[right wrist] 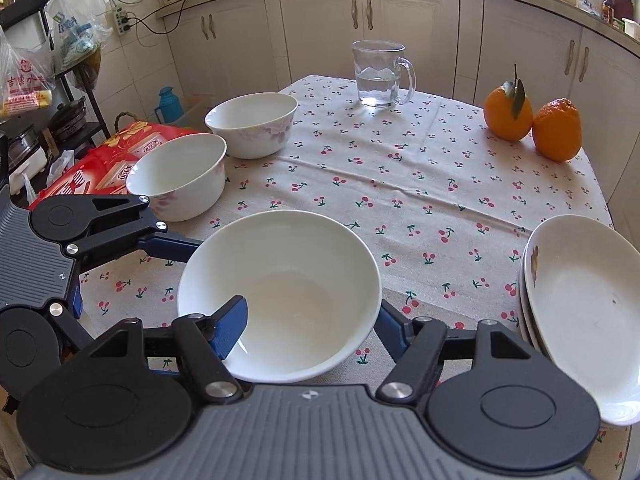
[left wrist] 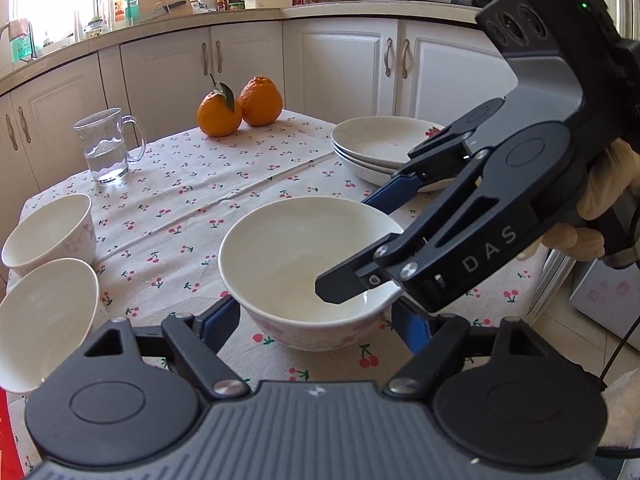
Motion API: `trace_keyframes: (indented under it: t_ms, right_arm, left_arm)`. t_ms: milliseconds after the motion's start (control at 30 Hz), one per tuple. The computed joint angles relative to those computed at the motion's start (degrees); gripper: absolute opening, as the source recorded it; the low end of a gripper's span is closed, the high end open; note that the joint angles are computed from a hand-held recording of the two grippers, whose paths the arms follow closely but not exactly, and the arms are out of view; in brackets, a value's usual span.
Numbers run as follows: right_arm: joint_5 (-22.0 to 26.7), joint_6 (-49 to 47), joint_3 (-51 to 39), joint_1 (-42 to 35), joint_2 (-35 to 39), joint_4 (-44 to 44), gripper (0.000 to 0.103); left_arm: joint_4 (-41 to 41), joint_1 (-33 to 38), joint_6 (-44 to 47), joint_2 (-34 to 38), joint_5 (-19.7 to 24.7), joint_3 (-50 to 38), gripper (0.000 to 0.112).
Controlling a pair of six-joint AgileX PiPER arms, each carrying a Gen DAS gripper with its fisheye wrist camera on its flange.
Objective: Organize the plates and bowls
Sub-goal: 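Grasp the rim of the nearest white bowl with the right gripper, then carry the bowl beside the plate stack and open the right gripper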
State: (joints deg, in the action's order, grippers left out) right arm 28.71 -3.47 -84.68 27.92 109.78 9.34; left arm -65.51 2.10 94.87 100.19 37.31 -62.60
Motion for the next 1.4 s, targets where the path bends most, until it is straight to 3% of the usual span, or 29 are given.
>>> trace_keyframes:
  t_ms: [133,267,433,667,733,833,1000,1167,1333,1400]
  right_arm:
    - [-0.97,-3.1,0.57,-0.46,-0.02,3.82,0.084]
    - [-3.08,-6.48,2.19,-0.59,-0.88,7.9,0.102]
    - [-3.45,-4.92,2.67,-0.8,-1.32,7.6,0.103]
    - [-4.06,8.23,3.31,1.28,-2.81,-5.45,0.103]
    - [-5.31,7.67,4.14,1.9,-3.71,-6.89,0.103]
    - [-3.08,9.49,2.3,3.55,-3.7,-11.69,0.103]
    - [2.76,3.99,-2.66,4.94,-2.77,-8.08,0.103]
    - [7.23,4.55,-7.84,8.02,-1.34,-11.98,0.103]
    - [10.05,9.19,-13.28,10.93,0.86,-19.13,0.103]
    - [9.81,7.82,-14.79,10.89,1.34,-17.52,0.103]
  left_arm:
    - [0.4,-0.06,-0.56,0.3,-0.08,-0.33,0.083]
    - [-0.24,-0.05,0.83,-0.34,-1.12,0.72,0.086]
    - [-0.58,0.97,1.41,-1.86,-0.82,2.2,0.086]
    - [-0.86,3.54,1.86,-5.12,-0.98,5.06,0.086]
    - [-1.58,4.56,2.36,-6.05,-1.02,5.96,0.086]
    - [-2.49,6.24,2.91,-7.05,-0.74,6.88,0.086]
    - [-5.16,9.21,5.33,-8.8,0.05,8.64,0.086]
    - [-7.62,12.07,7.67,-9.78,0.82,9.9,0.087]
    - [-9.22,14.8,8.99,-10.17,1.48,10.89,0.087]
    - [-9.58,15.68,9.17,-10.07,1.75,10.99,0.087]
